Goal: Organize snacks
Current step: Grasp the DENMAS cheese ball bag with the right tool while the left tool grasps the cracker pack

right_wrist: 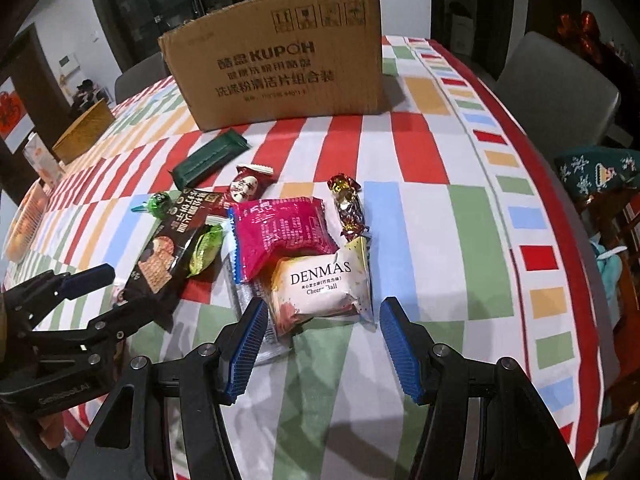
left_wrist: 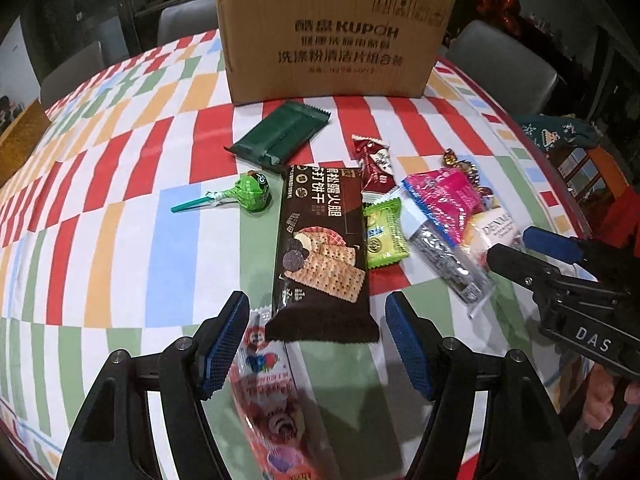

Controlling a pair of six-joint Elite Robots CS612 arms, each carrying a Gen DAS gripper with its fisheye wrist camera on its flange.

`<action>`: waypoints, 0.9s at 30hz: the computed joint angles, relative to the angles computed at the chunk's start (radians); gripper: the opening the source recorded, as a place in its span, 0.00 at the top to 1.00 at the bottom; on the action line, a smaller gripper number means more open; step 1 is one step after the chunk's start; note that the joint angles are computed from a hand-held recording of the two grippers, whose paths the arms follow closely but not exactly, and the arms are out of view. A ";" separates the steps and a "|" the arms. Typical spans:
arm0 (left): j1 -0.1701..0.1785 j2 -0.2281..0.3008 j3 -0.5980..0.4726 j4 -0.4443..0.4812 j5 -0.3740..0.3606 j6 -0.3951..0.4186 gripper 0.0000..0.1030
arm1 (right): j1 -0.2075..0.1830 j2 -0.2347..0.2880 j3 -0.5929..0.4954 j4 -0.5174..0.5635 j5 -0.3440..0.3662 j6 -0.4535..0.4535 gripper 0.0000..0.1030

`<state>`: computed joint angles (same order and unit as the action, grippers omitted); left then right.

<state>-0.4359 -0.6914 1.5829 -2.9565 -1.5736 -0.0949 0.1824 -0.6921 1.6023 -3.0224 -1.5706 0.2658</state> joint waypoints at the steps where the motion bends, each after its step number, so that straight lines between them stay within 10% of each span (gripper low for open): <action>1: 0.001 0.005 -0.008 0.005 -0.002 0.002 0.32 | 0.000 0.004 -0.005 0.005 -0.004 -0.003 0.42; 16: 0.004 0.050 -0.076 0.029 0.006 -0.003 0.33 | -0.005 0.034 -0.054 0.041 0.023 -0.012 0.42; 27: -0.004 0.052 -0.066 -0.009 0.033 0.027 0.52 | 0.000 0.039 -0.055 0.023 0.021 -0.047 0.52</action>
